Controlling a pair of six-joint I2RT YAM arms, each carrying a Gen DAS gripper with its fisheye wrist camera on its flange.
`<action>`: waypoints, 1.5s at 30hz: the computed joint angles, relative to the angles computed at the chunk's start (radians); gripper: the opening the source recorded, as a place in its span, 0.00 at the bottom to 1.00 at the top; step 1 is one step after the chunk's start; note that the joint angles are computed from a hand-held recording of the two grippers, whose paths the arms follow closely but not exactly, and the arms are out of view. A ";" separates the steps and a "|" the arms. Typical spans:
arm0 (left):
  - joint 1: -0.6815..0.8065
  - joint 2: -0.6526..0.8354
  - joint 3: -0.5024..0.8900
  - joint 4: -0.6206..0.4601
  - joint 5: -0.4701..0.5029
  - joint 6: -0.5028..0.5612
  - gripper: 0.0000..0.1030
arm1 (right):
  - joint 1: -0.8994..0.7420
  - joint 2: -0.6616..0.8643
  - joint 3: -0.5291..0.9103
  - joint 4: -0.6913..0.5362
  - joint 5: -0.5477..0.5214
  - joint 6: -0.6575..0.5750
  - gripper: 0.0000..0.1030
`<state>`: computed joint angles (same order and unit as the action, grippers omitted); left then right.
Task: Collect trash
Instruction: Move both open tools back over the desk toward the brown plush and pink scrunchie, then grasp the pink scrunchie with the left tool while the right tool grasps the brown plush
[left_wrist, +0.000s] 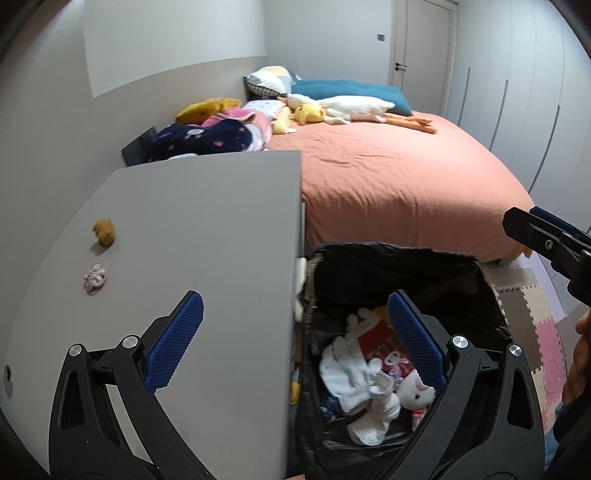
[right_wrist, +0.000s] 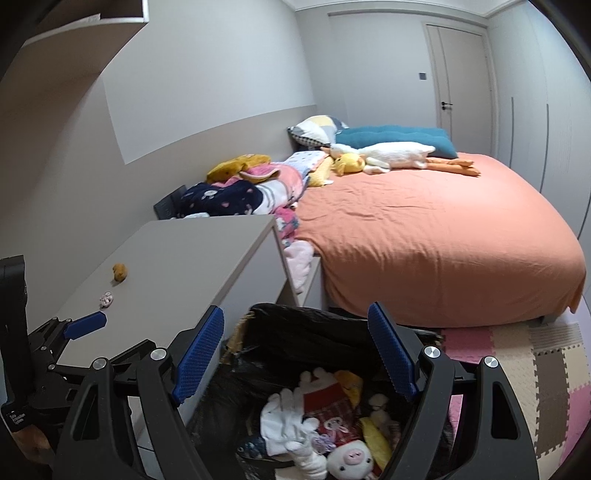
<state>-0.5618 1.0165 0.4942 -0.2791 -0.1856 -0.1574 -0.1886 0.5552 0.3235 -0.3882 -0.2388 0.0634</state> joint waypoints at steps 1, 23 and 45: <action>0.026 -0.005 -0.003 0.000 0.013 0.012 0.94 | 0.041 0.022 0.004 0.020 0.030 0.020 0.78; 0.530 0.123 -0.003 0.125 0.191 0.236 0.94 | 0.539 0.572 0.149 0.385 0.308 0.230 0.78; 0.835 0.559 0.222 0.232 0.326 0.324 0.53 | 0.668 1.011 0.438 0.491 0.319 0.250 0.78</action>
<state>0.2728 1.5758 0.7161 -0.0472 0.1402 0.1668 0.4795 1.5661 0.7612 0.1028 0.0803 0.3132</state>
